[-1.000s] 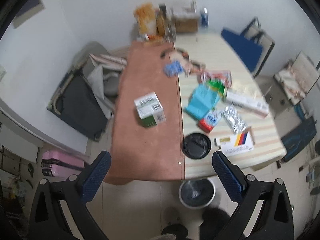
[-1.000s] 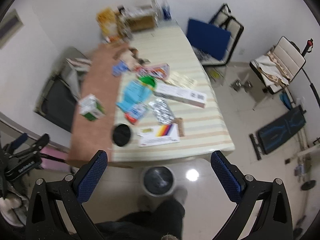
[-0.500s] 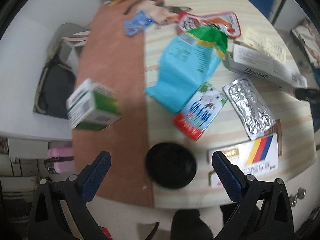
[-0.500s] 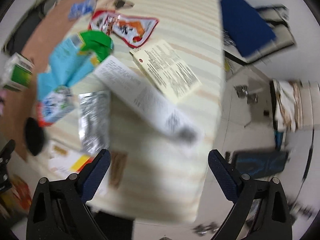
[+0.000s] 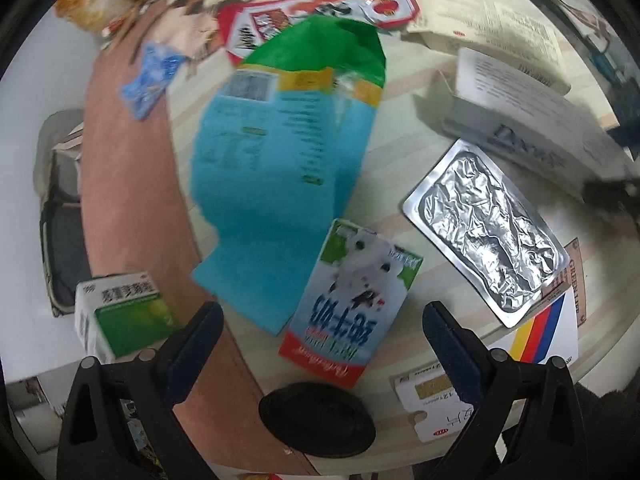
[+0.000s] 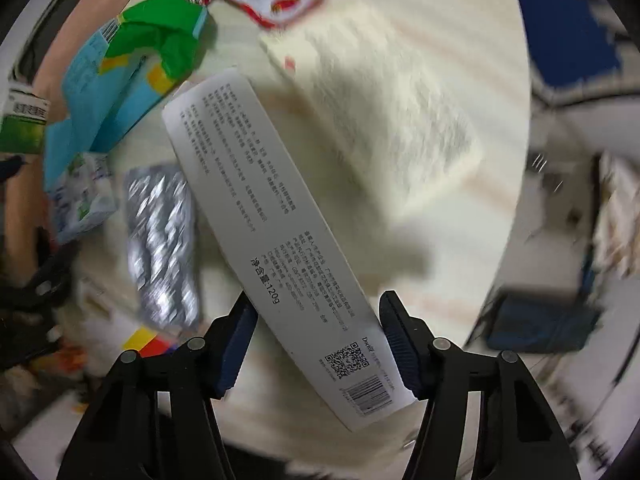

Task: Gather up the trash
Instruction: 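Grasp the milk carton with the left gripper while the right gripper grasps the Doctor toothpaste box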

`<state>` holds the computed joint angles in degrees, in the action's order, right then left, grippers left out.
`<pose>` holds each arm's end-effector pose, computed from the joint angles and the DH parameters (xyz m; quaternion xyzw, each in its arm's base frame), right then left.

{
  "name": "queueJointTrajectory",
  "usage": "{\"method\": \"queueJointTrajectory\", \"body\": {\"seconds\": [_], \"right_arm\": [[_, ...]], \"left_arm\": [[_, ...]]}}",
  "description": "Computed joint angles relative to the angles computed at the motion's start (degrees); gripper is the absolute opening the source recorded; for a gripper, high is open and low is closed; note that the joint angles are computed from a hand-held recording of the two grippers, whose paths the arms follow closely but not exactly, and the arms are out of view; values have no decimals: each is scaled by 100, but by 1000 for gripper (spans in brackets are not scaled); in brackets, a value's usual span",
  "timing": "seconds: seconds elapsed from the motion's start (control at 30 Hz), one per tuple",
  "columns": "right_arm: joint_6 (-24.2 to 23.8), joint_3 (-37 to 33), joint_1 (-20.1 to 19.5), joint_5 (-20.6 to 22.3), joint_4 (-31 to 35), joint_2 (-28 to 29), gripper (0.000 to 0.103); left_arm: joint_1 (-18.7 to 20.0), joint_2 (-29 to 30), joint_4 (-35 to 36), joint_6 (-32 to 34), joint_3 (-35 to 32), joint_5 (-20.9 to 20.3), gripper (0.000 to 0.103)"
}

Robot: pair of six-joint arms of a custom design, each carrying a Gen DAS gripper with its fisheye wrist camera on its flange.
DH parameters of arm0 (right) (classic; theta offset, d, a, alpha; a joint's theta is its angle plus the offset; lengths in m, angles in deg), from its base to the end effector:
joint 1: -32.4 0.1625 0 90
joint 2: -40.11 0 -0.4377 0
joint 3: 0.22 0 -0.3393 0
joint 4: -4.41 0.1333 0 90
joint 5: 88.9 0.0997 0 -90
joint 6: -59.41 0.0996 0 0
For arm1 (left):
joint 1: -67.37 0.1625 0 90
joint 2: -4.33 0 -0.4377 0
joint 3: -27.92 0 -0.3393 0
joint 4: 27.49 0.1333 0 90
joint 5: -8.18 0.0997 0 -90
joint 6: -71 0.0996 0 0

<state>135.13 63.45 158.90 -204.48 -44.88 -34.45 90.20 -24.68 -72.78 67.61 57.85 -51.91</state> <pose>0.3650 -0.3414 0.5210 -0.2626 -0.9068 0.0377 0.3276 -0.6019 -0.4519 0.2377 0.5554 0.7033 0.1684 0.4106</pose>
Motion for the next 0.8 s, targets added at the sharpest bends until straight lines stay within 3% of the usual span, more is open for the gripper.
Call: {"method": "queueJointTrajectory", "body": {"seconds": [0.03,0.1,0.2,0.27,0.53,0.8], "right_arm": [[45,99,15,-24,-73,-49,64],[102,210,11,-115,-44,-65,64],[82,554,-108,-194,-211,-164,67],[116,602,-84,-343,-193,-88,63],[497,853,205,-493,-355,-214,55],[1064,1019,610,-618,-790,-329,51]], "left_arm": [[-2,23,14,18,9,1,97],[13,67,90,70,10,-44,77],[43,111,87,189,109,-21,64],[74,164,154,195,-24,-150,57],[-16,3,23,-189,55,-149,50],[-111,112,466,-879,-841,-151,50]]}}
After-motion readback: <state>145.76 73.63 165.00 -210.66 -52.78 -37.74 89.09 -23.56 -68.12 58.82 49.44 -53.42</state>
